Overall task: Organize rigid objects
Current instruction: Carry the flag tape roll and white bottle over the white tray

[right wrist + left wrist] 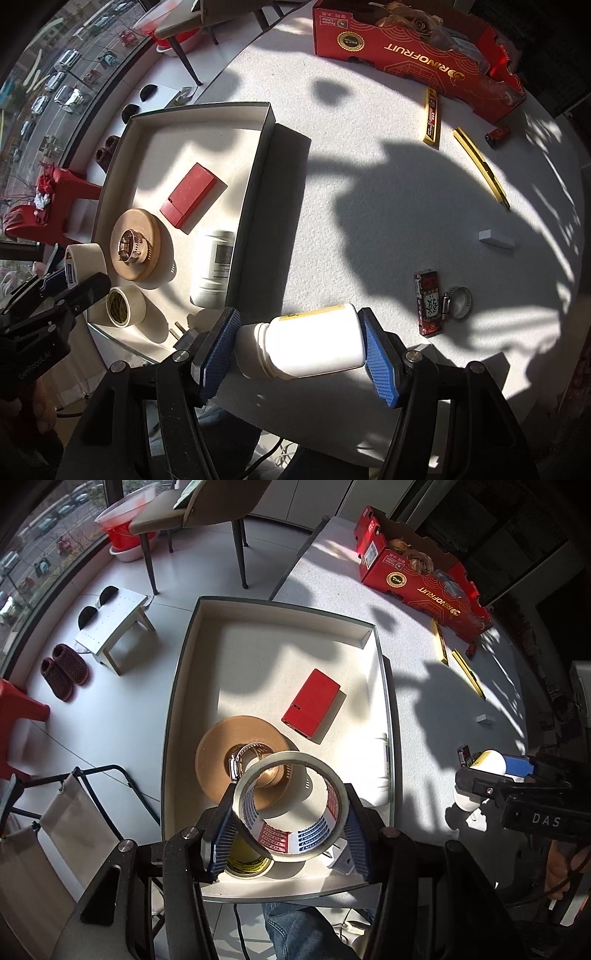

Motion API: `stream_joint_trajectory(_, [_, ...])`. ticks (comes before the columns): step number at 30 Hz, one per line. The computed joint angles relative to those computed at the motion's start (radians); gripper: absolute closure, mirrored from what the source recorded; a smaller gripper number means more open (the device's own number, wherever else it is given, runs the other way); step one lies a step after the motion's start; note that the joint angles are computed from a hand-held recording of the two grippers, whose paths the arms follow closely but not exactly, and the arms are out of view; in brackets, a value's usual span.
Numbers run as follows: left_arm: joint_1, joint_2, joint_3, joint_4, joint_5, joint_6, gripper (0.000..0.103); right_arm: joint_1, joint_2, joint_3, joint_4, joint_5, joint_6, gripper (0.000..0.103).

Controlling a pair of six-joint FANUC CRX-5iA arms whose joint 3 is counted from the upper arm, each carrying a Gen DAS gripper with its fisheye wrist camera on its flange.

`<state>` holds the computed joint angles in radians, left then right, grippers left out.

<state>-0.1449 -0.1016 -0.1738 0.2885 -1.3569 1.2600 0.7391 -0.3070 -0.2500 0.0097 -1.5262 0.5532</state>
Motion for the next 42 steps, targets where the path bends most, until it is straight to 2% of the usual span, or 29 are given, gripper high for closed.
stream_joint_trajectory(8, [-0.024,0.081,0.098,-0.063,0.042,0.077,0.046,-0.067,0.129,0.120,-0.008,0.079,0.088,0.037])
stream_joint_trajectory(16, [-0.059,0.138,0.154,-0.101,0.059,0.105,0.046,-0.119,0.201,0.196,-0.006,0.116,0.120,0.037])
stream_joint_trajectory(42, [-0.079,0.203,0.197,-0.143,0.059,0.148,0.046,-0.178,0.275,0.222,-0.077,0.152,0.161,0.037])
